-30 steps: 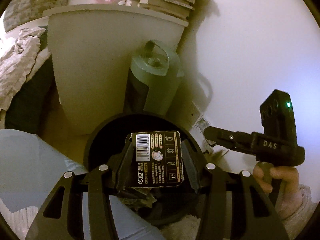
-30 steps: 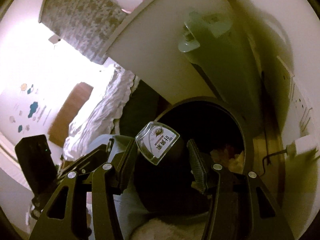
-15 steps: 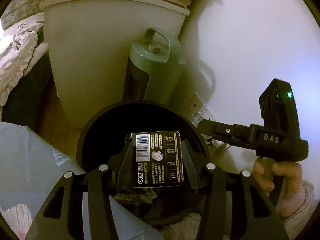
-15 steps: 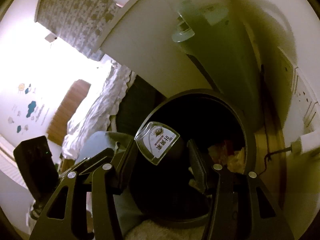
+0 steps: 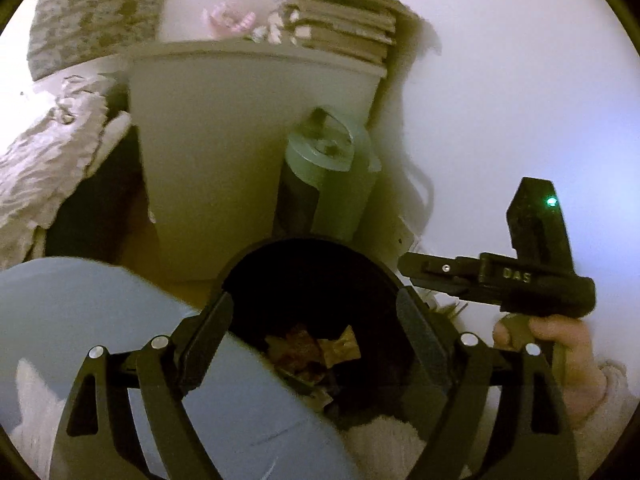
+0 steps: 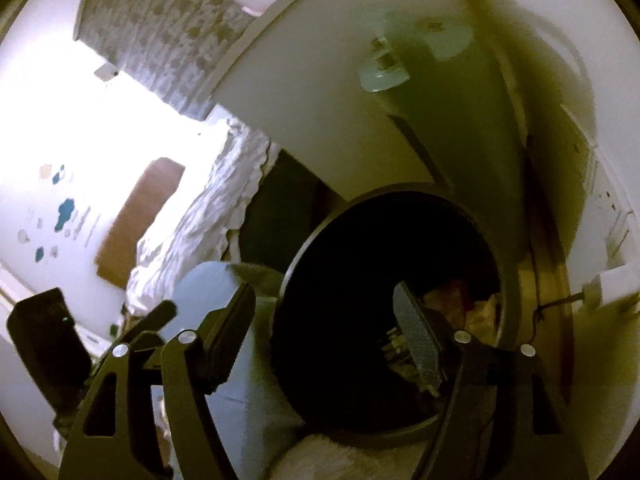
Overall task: Collect trash
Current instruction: 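Carry card package and clamshell over the black bin and open both tools, then grasp a small brown scrap with the left tool while the right tool grasps the pink hair roller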
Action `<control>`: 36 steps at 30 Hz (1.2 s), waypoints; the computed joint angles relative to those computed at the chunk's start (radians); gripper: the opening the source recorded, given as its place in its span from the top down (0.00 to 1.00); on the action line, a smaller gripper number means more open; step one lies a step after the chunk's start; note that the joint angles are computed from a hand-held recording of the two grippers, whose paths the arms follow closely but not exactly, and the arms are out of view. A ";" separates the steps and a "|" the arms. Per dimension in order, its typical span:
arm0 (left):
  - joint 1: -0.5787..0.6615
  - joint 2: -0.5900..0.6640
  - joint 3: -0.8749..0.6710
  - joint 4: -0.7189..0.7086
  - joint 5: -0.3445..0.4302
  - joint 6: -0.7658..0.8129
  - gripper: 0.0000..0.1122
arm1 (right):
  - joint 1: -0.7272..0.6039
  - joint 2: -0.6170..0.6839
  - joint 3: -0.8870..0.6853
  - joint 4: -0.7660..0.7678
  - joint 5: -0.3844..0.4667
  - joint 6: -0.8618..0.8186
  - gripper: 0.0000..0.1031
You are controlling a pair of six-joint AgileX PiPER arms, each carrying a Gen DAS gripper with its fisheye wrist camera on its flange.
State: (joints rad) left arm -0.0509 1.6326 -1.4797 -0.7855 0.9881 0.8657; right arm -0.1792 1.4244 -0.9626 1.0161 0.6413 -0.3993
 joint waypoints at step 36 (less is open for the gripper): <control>0.699 -0.042 0.252 0.190 -0.129 0.013 0.95 | 0.867 0.734 -1.152 -0.902 0.416 0.658 0.69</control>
